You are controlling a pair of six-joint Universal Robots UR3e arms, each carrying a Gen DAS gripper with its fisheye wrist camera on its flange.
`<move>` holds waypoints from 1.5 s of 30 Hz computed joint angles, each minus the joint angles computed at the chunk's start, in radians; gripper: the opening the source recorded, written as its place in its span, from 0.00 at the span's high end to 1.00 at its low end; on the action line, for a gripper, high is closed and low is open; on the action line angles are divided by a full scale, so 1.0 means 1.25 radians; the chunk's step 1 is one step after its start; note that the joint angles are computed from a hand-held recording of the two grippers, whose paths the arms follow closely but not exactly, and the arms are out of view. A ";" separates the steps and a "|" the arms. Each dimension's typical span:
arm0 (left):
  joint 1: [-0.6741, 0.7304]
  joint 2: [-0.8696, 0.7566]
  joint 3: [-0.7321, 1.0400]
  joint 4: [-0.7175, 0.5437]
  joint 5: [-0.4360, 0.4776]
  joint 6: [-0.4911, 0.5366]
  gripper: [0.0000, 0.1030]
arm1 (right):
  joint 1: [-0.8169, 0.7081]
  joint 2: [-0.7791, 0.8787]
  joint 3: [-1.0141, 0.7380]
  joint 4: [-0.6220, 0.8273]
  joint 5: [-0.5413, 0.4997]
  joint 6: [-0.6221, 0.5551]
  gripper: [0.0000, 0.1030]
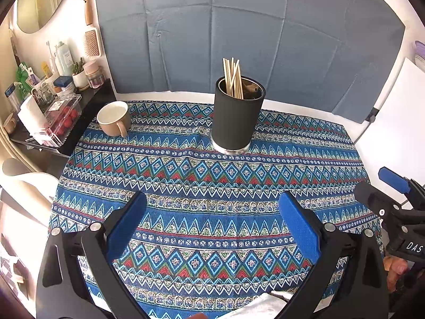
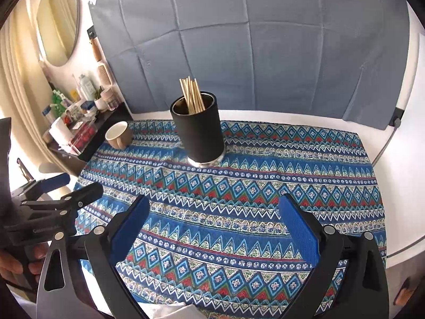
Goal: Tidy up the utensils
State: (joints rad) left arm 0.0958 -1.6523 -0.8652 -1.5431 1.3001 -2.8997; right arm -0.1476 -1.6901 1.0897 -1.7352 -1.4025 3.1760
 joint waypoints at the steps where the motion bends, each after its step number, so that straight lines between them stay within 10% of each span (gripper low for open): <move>1: -0.005 0.006 0.001 -0.006 0.009 0.000 0.06 | 0.004 -0.008 0.002 0.003 -0.005 -0.002 0.09; 45: -0.009 0.122 -0.085 -0.009 0.006 -0.044 0.06 | 0.033 -0.067 0.020 0.031 -0.063 0.001 0.08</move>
